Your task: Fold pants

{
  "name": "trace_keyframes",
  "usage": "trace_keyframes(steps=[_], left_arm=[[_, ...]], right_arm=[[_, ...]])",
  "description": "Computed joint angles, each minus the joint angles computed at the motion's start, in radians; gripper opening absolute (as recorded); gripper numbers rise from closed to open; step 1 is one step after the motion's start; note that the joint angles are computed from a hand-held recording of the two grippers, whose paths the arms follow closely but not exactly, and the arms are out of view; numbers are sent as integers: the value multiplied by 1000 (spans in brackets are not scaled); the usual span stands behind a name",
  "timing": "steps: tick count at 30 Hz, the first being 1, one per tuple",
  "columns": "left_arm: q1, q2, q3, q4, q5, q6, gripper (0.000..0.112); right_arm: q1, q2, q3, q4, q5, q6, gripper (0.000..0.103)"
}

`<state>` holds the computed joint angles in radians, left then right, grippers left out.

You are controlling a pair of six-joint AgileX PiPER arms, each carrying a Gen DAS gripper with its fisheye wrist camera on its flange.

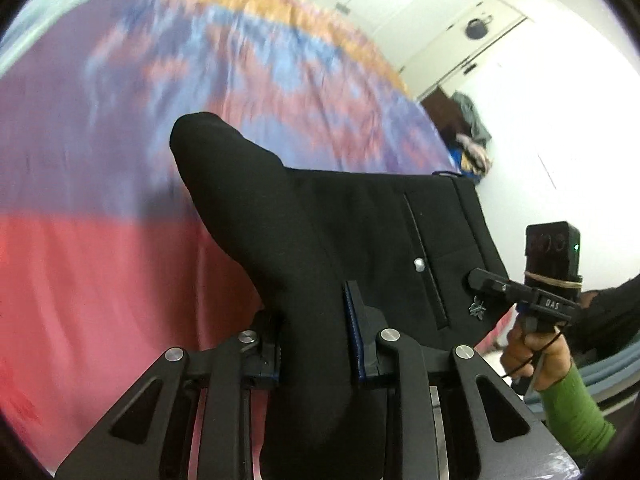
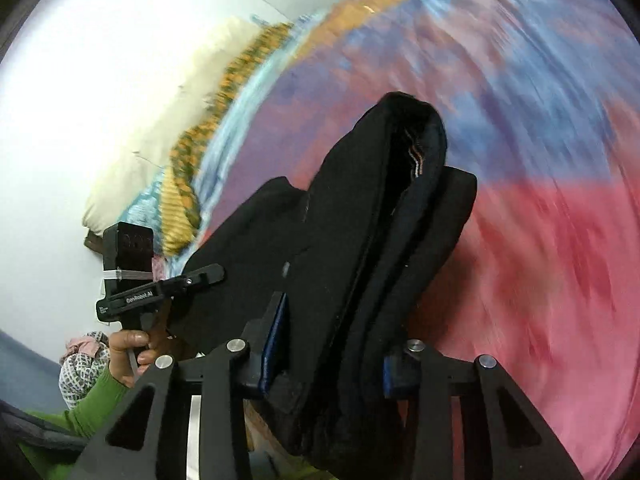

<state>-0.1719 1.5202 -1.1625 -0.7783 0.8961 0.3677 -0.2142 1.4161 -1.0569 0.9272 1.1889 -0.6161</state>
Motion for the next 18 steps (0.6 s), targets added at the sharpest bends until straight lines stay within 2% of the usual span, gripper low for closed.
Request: trace_keyframes(steps=[3,4,5,6,7,9,11,13,14,16,17,18], left_arm=[[21,66,-162,62,9,-38,25],[13,103,-226,101,-2,-59,28],[-1,128,-262,151,-17,-96,35],[-25,164,-292,226,-49,-155,59],[-55,189,-293,306,-95,-220,79],[-89,187,-217,422,-175,-295,80],[-131,167,-102,554,-223,-379,78],[-144,108,18,575,-275,-378,78],[-162,61,92,610,-303,-401,78],[-229,-43,216,761,-331,-555,79],[-254,-78,244,810,-330,-613,80],[-297,-132,280,879,-324,-700,82]], right_arm=[[26,92,-161,29,-26,17,38],[32,140,-219,42,-31,21,38],[32,172,-256,39,-41,19,40],[45,198,-286,20,-75,31,45],[38,228,-306,0,-96,35,48],[45,276,-320,-130,-151,100,53],[33,258,-261,-318,-228,181,53],[-26,177,-142,-417,-271,193,53],[-67,131,-89,-415,-278,156,53],[-113,9,10,-437,-284,116,54],[-119,-75,64,-464,-286,115,61],[-126,-148,101,-478,-270,111,80]])
